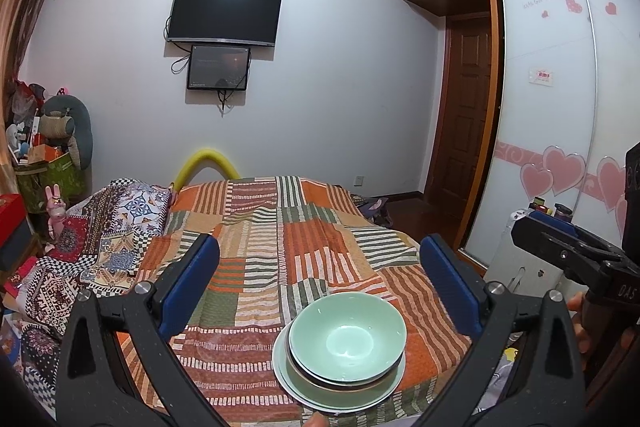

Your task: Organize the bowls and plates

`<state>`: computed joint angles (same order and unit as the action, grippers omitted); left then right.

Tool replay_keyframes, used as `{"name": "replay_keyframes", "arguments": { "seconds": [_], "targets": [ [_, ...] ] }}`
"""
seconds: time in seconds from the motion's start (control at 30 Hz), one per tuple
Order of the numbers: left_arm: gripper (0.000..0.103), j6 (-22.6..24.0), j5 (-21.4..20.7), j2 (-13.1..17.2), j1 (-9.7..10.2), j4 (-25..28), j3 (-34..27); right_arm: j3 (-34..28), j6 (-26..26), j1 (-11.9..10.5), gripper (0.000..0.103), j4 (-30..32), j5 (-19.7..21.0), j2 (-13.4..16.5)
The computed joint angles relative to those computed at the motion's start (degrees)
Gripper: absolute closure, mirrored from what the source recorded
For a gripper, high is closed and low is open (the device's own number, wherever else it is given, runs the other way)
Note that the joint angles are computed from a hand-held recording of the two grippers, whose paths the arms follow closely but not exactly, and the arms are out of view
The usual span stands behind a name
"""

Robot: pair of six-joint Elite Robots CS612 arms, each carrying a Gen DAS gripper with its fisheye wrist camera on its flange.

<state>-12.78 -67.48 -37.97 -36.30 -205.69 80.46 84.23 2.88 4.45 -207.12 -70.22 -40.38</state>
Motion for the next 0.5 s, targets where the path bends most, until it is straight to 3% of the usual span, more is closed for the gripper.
{"name": "replay_keyframes", "arguments": {
  "seconds": [0.5],
  "targets": [
    [0.001, 0.59, -1.57, -0.13, 0.02, 0.28, 0.18, 0.06, -0.03, 0.05, 0.002, 0.14, -0.04, -0.06]
  ]
}}
